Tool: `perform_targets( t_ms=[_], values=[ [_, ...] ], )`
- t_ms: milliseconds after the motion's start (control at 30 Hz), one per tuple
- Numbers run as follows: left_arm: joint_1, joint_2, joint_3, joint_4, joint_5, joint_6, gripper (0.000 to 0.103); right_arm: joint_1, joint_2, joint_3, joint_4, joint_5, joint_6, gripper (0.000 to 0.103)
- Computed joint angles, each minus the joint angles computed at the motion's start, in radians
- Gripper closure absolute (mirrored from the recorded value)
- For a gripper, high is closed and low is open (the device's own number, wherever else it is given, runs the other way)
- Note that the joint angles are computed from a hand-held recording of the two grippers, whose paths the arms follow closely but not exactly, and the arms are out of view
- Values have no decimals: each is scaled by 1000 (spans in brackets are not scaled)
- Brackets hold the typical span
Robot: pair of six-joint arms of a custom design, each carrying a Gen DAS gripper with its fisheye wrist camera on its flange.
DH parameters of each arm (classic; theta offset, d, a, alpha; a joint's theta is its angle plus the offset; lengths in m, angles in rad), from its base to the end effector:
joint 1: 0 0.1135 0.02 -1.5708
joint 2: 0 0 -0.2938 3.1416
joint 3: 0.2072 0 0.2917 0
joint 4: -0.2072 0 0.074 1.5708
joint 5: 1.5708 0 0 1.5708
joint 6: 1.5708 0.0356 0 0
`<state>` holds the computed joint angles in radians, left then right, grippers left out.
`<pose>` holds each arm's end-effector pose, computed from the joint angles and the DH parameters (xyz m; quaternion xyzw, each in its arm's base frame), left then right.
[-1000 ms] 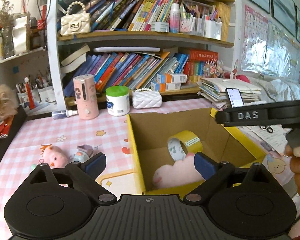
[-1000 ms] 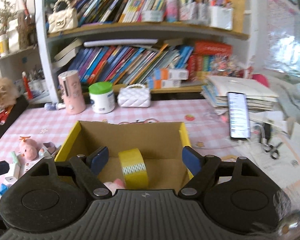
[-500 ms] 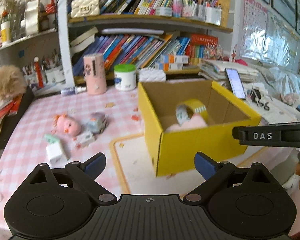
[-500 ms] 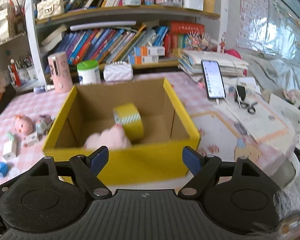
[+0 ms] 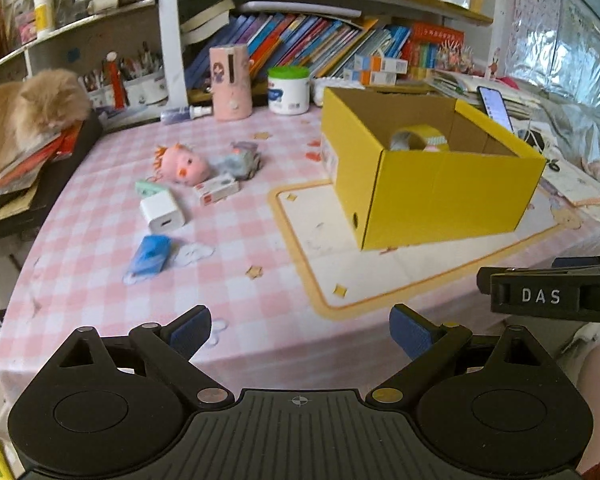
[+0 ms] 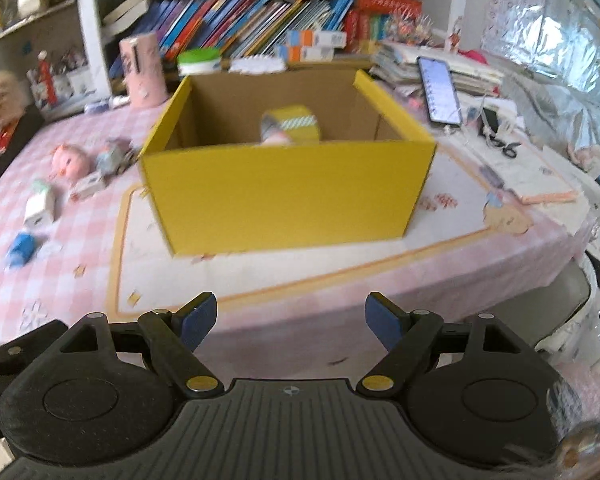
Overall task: Organize objects
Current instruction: 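Pull both tools back from the box toward the remaining table items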
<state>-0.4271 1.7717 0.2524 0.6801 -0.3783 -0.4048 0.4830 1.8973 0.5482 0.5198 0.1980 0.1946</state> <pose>0.2100 -0.0811 0.0397 -0.0570 0.9179 0.0187 0.3923 0.2770 0.1374 0.0462 -0.0978 0.9230 0.0329 0.3707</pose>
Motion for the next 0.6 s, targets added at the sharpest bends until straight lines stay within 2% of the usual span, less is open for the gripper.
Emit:
perform_targets(
  t_ms=[600],
  values=[
    [60,-84,-169,28,13,-13,5,202,18,-11,-53,5,68,17]
  ],
)
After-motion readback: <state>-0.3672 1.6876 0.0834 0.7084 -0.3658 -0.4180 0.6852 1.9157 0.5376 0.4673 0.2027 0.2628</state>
